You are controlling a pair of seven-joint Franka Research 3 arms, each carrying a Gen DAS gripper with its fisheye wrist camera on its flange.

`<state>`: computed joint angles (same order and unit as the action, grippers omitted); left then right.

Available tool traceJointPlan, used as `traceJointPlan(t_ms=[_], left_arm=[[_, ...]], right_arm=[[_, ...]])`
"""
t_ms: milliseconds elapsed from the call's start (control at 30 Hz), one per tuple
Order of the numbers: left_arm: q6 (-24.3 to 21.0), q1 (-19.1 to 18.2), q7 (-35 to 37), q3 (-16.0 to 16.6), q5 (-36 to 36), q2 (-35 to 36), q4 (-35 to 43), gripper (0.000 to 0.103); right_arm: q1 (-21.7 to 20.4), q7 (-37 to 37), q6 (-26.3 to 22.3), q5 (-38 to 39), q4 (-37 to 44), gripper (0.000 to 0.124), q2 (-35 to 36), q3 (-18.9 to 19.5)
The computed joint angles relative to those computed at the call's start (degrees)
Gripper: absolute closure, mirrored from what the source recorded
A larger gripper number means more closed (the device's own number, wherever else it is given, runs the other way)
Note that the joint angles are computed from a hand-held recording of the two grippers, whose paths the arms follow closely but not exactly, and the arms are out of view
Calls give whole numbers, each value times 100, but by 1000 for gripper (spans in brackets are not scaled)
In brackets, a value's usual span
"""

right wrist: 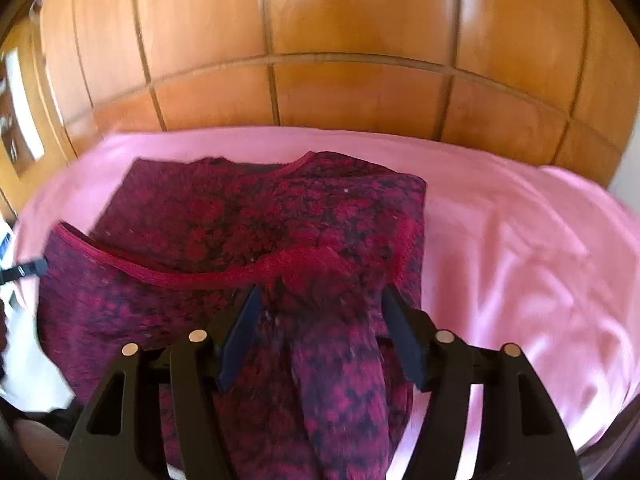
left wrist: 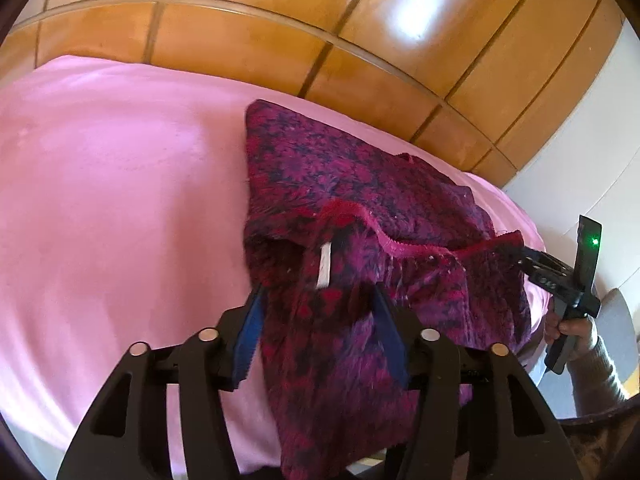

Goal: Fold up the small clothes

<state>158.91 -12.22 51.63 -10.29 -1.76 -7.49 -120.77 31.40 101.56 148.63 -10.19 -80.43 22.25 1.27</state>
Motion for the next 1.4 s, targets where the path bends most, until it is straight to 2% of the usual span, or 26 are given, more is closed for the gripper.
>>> traceJointPlan(t_ms=[33,67,100,167,200,267,400,500,567,600,633,767,867,933,967,1133,1267,1400], left_arm=[[7,-53,188,39,-162,97,78,50],[-1,-124,526,90,-452,186,161,55],[9,-153,759,85,-582,243,225,72],[135,-99,736,-15,-270,233,216,78],[186,-64,635,-47,-109,223,187,85],[103,40,173,-105,287,269,211,87],[-335,113,-343,-117,601,550,464,88],[-473,123,-397,-114,561,694,611,81],[-324,139,-550,-112,710,639,550,66],[-277,156,-802,-115,998,606,530,51],[-170,179,-1070,-118,1310,555,477,44],[43,142,-535,-100,907,638,543,44],[-387,100,-449,-158,1364,820,883,45],[-763,33,-577,-187,1874,964,1165,56],[-913,4,-547,-198,1980,1027,1279,57],[-1069,-62,-842,-165,2322,1106,1382,57],[-1289,-101,-873,-166,2547,1161,1491,57],[-1518,-175,-969,-168,2877,1233,1641,57]], right_arm=[[41,-72,-218,-70,142,102,84,-13],[24,-95,-254,-39,85,102,34,10],[-32,-142,-133,90,-23,105,-41,73],[-249,-269,224,558,-507,105,-410,224],[-340,-266,325,758,-709,105,-554,252],[-417,-126,330,865,-964,105,-679,205],[-491,140,32,1039,-853,104,-369,191],[-386,531,21,944,-570,94,-36,106],[-350,561,89,889,-535,89,26,86],[-303,566,158,770,-572,88,24,42],[-289,568,196,726,-573,88,33,28],[-341,556,515,842,-847,84,-63,63],[-292,610,747,731,-1024,81,-119,-5],[-234,707,952,608,-1266,81,-233,-69],[-208,755,1025,537,-1355,81,-278,-98],[-77,1061,1074,168,-1470,78,-335,-205],[-141,1168,1099,251,-1481,74,-332,-128],[-357,861,1129,662,-1483,72,-319,88]])
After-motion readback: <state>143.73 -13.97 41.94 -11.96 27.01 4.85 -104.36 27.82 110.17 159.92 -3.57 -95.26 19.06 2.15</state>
